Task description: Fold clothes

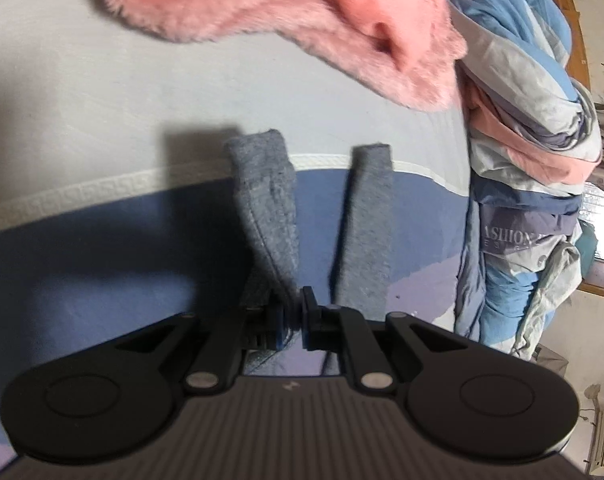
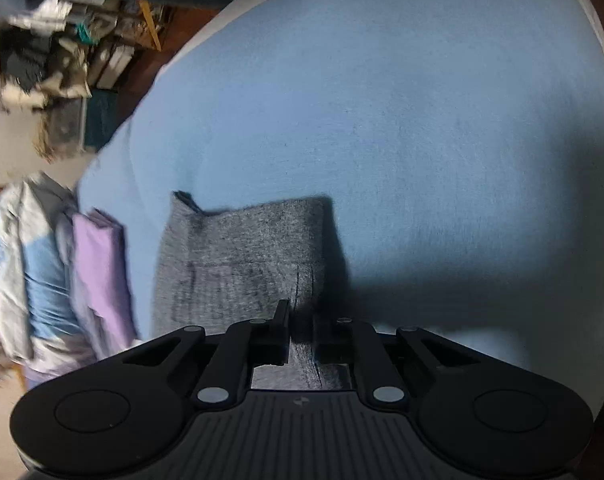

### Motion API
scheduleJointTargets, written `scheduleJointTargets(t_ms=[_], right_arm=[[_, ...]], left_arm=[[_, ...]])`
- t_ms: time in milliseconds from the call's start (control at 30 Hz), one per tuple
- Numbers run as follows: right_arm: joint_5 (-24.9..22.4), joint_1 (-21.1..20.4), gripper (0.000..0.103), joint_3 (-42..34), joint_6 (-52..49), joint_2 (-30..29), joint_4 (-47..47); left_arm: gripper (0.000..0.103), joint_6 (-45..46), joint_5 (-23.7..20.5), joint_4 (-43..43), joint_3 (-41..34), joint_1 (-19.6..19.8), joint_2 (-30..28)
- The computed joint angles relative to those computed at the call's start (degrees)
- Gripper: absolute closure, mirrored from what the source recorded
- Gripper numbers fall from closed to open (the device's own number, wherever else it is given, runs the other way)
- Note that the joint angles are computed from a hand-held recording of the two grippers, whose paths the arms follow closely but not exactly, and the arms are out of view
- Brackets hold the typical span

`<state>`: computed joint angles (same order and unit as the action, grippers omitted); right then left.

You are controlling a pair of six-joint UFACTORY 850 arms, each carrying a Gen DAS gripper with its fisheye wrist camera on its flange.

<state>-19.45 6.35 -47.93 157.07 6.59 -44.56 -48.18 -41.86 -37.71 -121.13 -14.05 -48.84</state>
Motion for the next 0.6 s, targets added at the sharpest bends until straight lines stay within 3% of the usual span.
scheduleJointTargets(t_ms=[200, 600], right_arm=[[3.8, -0.8, 0.093, 1.6, 5.2, 2.4, -5.7], [6.9, -2.1, 0.093, 3.5, -2.5, 1.9, -2.8]], left_arm=[[0.095, -2.1, -2.3, 2.6, -3.7, -0.3, -0.6], [0.095, -5.0, -8.5, 11.9, -6.4, -3.1, -1.7]])
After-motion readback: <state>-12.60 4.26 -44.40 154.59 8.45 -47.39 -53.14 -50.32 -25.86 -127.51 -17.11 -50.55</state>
